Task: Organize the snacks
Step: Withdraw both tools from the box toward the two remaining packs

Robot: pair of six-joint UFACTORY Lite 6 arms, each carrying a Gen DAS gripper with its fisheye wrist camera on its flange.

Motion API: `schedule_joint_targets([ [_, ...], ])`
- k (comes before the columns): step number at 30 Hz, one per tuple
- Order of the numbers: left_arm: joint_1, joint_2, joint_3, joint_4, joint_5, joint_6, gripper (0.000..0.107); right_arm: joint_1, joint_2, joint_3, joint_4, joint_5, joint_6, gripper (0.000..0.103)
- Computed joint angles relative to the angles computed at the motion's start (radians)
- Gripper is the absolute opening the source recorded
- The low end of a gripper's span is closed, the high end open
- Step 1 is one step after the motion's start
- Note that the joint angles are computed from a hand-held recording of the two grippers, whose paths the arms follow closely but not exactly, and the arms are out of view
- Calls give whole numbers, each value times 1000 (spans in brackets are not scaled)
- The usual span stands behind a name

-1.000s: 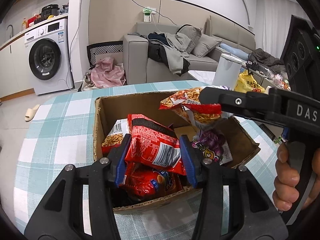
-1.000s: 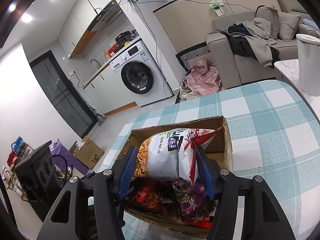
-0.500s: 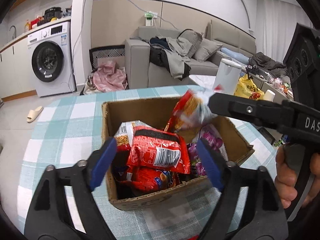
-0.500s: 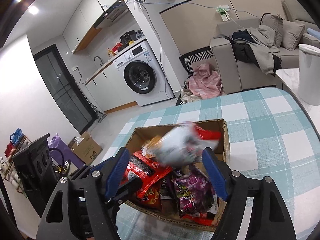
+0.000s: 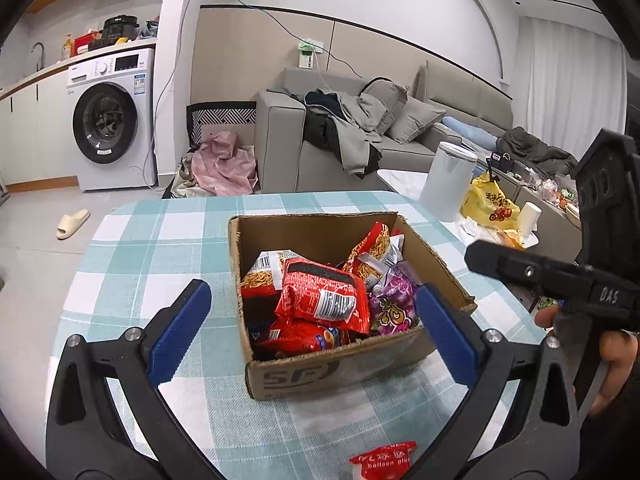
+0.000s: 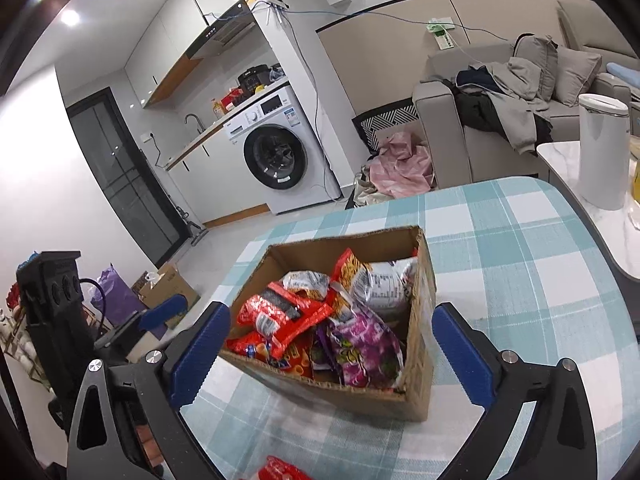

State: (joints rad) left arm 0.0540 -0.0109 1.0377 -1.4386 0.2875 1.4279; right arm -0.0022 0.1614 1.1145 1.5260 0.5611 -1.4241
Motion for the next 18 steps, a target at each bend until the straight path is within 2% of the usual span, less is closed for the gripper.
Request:
schedule_joint_targets([
  [10,-11,-216,-173,150,-27,-136,102,-3,-139,-141,-111,-8,53,102],
  [18,-15,-389,-301,393,-44,-357,102,10,-283,-285,-193,-40,110,103],
])
